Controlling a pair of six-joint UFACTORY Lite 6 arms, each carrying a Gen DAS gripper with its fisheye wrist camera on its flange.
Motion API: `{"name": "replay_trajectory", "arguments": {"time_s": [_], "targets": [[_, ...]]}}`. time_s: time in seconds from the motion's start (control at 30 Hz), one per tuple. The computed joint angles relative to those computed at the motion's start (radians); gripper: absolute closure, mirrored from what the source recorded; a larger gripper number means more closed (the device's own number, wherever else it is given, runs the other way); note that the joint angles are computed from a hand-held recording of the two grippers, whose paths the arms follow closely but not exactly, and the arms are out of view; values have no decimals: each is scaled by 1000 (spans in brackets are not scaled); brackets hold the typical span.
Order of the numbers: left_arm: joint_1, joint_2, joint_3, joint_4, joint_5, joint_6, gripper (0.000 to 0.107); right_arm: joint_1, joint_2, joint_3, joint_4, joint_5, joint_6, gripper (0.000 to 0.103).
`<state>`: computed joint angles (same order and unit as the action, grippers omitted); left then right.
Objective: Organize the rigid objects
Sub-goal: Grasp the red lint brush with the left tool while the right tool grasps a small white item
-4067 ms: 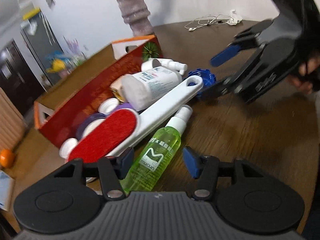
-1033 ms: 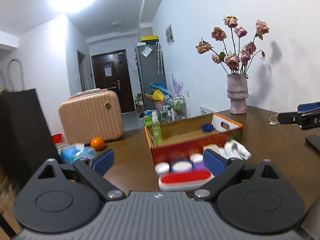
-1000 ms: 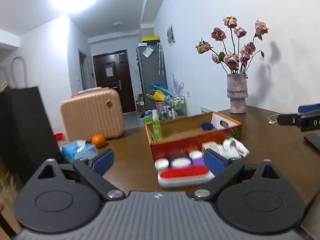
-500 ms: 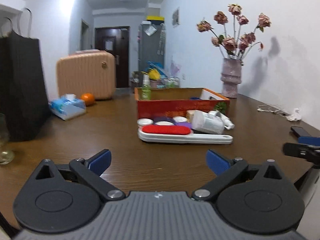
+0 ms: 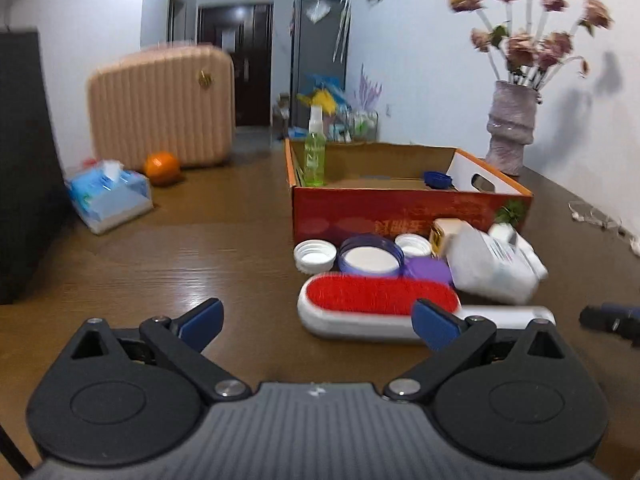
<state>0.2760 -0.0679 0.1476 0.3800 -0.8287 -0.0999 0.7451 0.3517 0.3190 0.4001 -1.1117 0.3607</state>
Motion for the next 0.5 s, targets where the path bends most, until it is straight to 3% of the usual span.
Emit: {"name": "replay_trajectory", "arguments": {"time_s": [0.07,0.13,0.2,0.3,0.4,0.5], "targets": [[-17,144,160,29,51,-76,11,-75,37,74,-80,51,1,62],[-27,256,291,70,104,-154,22,-117,84,161,-125,117,-35,64],[-29,347,393,120,143,-217,39,-129,125,233,-135,182,-87,70],[-2,428,482,270,188,-392,46,-143,166,296,-165,235,-110,79],[61,437,492,458,169,-565,49,-157,185,323,-154,240,-123,79],[76,416,460,466,165,-612,43,-189,181,324,-214,250,-96,77]]}}
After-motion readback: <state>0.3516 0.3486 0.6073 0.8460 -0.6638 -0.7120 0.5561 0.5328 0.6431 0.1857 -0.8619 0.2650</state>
